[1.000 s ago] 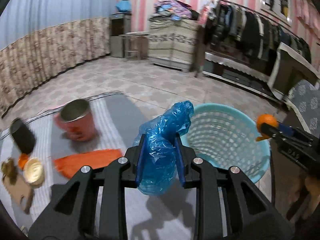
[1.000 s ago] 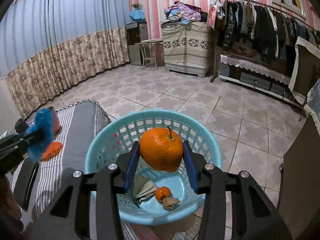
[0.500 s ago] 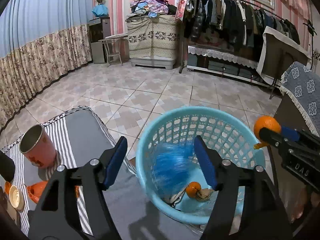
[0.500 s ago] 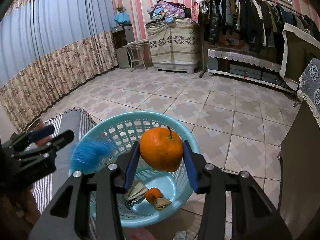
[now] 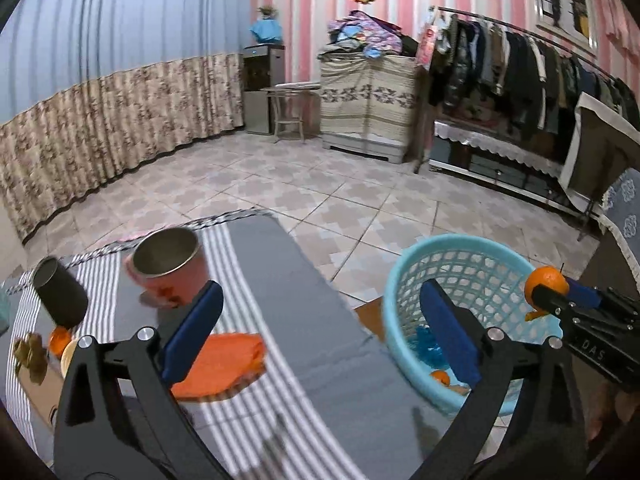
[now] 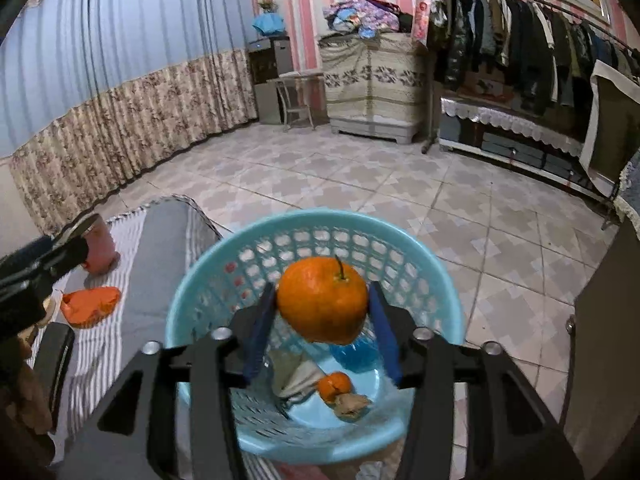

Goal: Collect trash
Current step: 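Carry the blue bag and tangerine to the basket and release both, then lower the left tool to the printed snack wrapper and grasp it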

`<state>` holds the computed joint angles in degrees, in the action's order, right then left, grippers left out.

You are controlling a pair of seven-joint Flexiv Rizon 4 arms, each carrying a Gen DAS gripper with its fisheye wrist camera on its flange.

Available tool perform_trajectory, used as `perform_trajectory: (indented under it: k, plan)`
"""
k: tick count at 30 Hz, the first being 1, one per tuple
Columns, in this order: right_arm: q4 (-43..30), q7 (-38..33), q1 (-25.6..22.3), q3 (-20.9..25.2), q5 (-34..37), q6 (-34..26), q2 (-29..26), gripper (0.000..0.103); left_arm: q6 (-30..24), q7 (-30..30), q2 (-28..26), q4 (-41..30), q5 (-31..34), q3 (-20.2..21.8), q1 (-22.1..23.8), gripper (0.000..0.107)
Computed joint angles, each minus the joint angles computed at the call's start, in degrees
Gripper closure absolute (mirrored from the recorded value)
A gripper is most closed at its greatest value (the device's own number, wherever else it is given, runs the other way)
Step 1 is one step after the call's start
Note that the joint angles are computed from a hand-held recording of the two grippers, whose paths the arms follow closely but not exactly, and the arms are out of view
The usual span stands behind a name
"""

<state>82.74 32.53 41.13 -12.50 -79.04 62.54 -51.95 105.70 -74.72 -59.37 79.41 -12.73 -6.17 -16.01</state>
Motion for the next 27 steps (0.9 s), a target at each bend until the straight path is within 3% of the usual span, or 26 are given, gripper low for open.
perform_trajectory:
  k: [1,5,7,13,17,20,27]
  plan:
    - [-0.1,0.5,0.6,-0.5,-0.5,-1.0,0.1,0.021,0.0,-0.1,0.2,0.4,-0.1,0.0,0.2,0.011]
    - [-0.7,-2.1,1.5,0.2,0.2,-5.1,0.3,0.020,0.6,-0.8,1.3,2.3,-0.5,0.8,0.9,0.011]
    - [-0.5,-2.3,1.7,0.5,0.7,-6.1,0.5,0.012,1.9,-1.4,2.2,4.0,-0.9,2.0,0.8,0.011]
    - [-0.5,-0.6,1.4,0.6,-0.4,-5.2,0.7,0.006,6.6,-2.7,6.2,11.4,-0.7,2.5,3.0,0.009]
    - [-4.0,0.6,2.0,0.7,-0.9,-3.9,-1.2,0.005,10.3,-4.3,10.3,20.2,-0.1,2.7,6.1,0.009]
    - [-8.3,-2.9,3.4,0.7,1.1,-3.6,-4.0,0.005,11.2,-6.0,13.2,27.1,1.3,2.0,9.9,0.009]
    - [-16.4,-15.1,8.6,-0.4,9.6,-8.6,-9.4,0.005,13.1,-6.5,16.3,39.0,-2.0,8.3,10.3,0.009]
